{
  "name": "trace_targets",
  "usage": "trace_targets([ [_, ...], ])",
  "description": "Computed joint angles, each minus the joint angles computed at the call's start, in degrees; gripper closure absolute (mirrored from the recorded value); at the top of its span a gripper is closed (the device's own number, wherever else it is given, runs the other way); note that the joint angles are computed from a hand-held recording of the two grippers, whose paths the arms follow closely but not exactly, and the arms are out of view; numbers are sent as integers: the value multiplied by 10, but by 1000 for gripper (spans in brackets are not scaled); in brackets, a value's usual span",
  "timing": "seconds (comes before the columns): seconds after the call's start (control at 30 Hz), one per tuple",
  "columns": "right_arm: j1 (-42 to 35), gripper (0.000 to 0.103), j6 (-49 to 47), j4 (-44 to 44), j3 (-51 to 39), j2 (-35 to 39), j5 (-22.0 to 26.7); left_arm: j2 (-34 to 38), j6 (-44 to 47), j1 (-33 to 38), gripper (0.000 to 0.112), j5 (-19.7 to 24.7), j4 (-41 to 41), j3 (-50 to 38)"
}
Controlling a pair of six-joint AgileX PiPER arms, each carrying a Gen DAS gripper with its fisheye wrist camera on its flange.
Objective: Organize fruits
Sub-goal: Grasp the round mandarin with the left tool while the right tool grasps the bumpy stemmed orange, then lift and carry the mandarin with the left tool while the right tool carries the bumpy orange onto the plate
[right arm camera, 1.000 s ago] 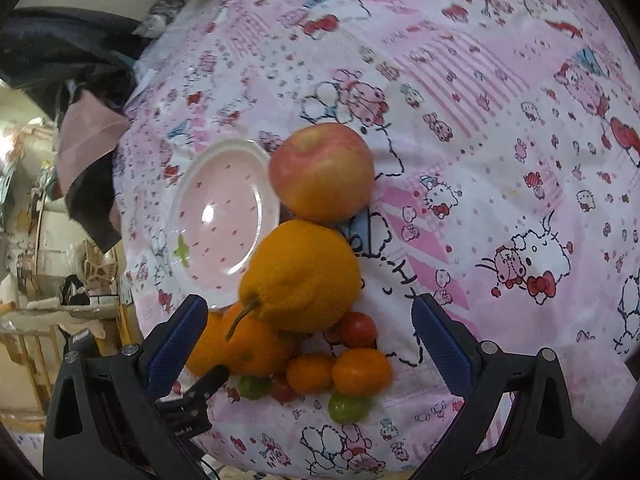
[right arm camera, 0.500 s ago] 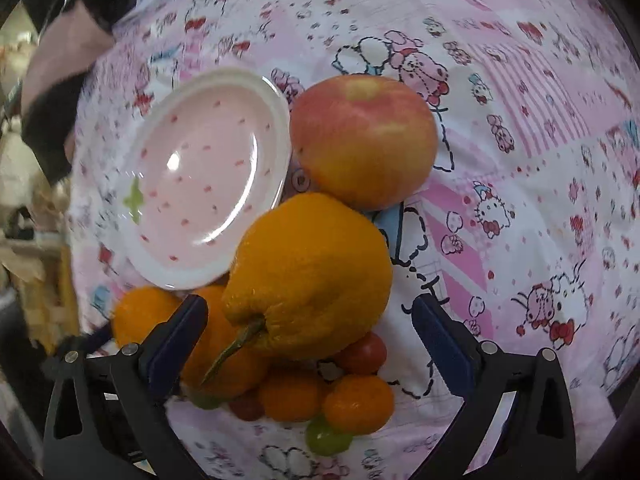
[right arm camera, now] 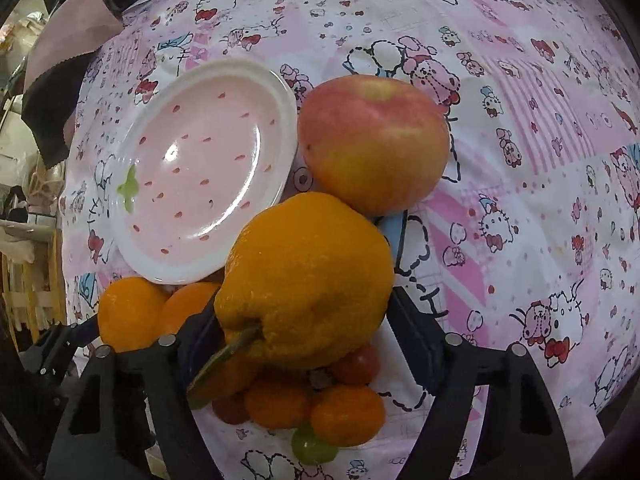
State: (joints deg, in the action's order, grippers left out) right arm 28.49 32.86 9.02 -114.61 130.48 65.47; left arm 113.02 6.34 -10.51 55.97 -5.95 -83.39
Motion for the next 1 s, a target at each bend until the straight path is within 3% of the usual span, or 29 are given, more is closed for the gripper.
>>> trace_targets([
  [0.47,-11,28,-15,23,62,-43,-44,-28,-6,15,35,4,7,1],
  [1.0,-10,29,-2,24,157,-145,-120,-130,-22,43,35,-51,27,70],
])
